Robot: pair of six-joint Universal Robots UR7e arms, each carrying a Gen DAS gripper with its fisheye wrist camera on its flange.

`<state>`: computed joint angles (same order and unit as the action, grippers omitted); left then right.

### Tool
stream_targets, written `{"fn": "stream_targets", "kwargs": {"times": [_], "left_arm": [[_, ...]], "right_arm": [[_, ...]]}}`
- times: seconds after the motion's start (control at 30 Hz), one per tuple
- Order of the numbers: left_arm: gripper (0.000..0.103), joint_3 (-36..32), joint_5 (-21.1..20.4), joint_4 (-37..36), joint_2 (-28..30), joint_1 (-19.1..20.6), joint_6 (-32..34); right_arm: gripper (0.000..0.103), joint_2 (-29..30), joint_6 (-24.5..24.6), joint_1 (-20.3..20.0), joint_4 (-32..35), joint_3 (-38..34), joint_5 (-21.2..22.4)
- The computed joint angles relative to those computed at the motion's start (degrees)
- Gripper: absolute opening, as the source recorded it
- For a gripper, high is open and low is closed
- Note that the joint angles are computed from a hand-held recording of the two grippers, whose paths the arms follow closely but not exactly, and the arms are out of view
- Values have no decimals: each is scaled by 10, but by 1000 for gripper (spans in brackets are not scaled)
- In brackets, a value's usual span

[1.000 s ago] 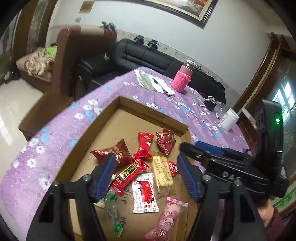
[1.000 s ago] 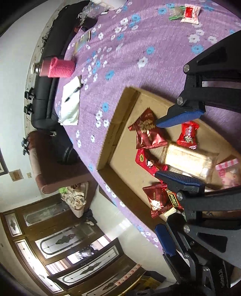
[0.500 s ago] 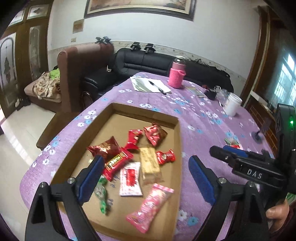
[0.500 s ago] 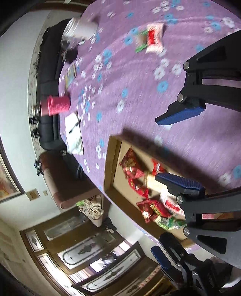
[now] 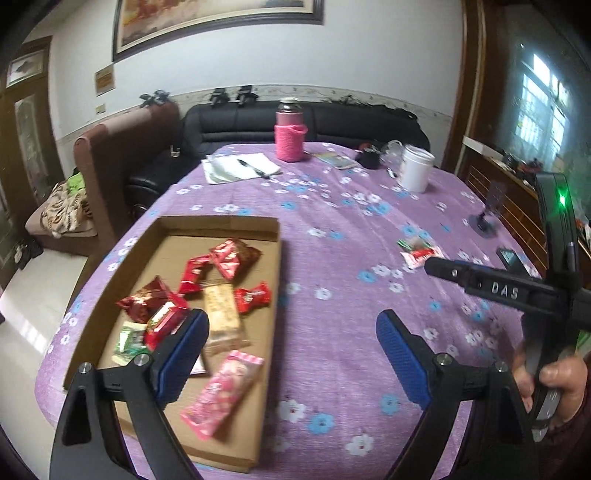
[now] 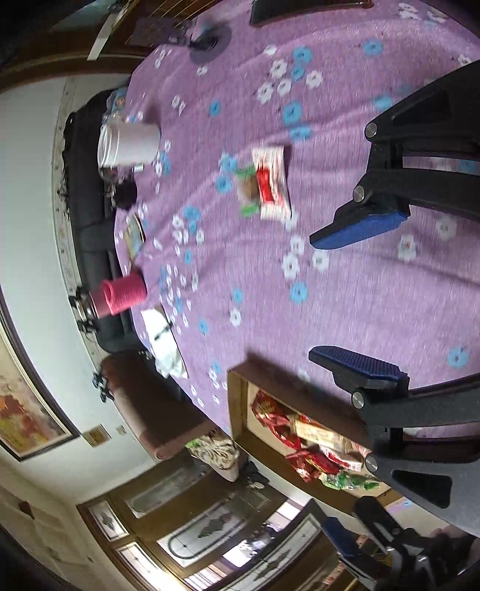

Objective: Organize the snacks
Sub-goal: 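Move both open grippers back toward the last snacks on the table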

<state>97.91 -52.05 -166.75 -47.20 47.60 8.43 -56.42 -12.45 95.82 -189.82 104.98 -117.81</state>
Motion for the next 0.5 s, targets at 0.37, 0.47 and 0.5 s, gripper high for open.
{"fn": "stream_targets", "kwargs": {"times": [0.37,0.47,0.5], "left_arm": [[92,-24,-93,90,34,4,-32],[92,-28,-104,104,46,6,-30],[92,-31,-108,110,49,7,-31]], "right_arm": [[62,-49,42,-48,-23,36,24],[62,-65,62,-64,-26,41,32],[62,-70,68,-69,-27,42,32]]}}
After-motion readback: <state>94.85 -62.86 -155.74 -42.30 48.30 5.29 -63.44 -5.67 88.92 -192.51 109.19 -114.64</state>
